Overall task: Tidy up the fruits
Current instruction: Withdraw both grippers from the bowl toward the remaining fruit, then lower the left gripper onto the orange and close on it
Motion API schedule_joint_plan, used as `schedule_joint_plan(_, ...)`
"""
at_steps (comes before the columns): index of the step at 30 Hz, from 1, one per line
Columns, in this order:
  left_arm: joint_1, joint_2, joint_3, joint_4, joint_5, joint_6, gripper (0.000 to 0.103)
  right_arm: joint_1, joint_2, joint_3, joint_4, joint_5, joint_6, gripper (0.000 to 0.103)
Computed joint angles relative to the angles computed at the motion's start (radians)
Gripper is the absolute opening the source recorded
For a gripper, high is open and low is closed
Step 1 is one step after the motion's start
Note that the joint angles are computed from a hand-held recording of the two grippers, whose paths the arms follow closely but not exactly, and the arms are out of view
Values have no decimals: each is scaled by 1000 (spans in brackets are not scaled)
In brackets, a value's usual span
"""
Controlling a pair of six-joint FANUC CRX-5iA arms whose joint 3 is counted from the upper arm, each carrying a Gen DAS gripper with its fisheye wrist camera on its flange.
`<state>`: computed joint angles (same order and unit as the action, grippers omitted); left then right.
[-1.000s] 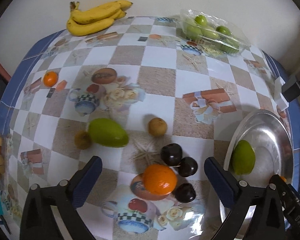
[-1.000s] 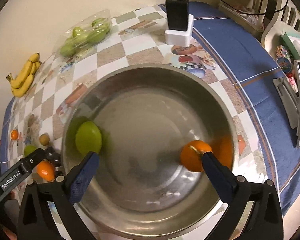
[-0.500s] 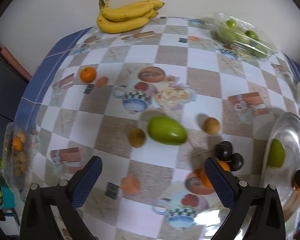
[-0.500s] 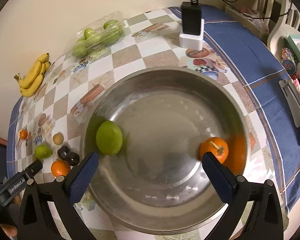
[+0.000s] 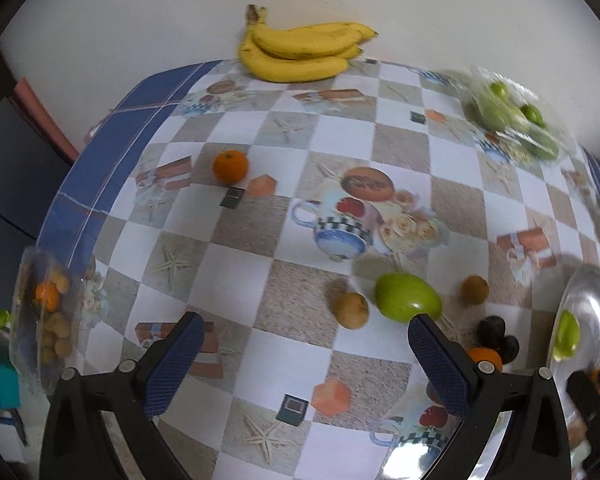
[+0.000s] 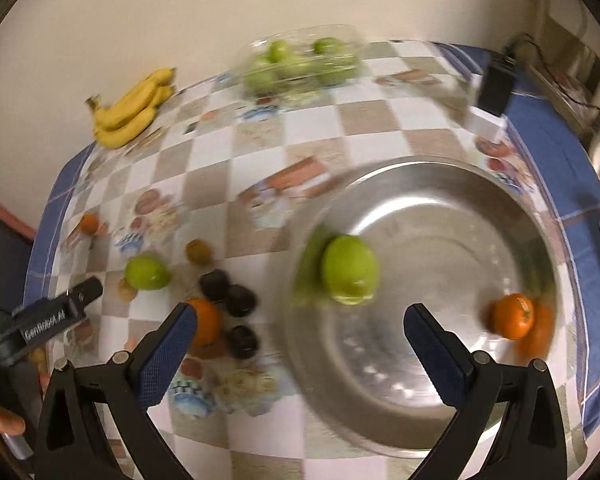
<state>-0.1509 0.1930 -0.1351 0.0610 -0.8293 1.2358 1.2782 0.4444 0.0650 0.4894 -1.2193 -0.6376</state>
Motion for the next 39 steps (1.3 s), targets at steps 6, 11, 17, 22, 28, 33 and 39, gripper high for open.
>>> schedule_joint_plan(6,10,18,2,10,4,8,103,-35,54,76,-57,38,99,103)
schedule_joint_plan(11,-2,36,13,25,-33,-7,103,-59,94,139,-114,30,150,103)
schedule_joint_plan(17,-16,75,37,60,-105,1,103,-77,117,190,-158,-50,197,103)
schedule_joint_plan(22,-30,90,39,91,-128,11,102,-82,100,177,-178,-83,205,103)
schedule_joint_plan(28,-72,94,24,111,-140,-40,101,-71,40,92,-185,-54,127,103)
schedule_joint_plan(33,-93,102,16,137,-157,-64,97,-57,-6,31,-200,-46,63,103)
schedule_joint_plan(39,-118,115,15,141,-170,-60,90,-37,-54,-32,-191,-49,-22,103)
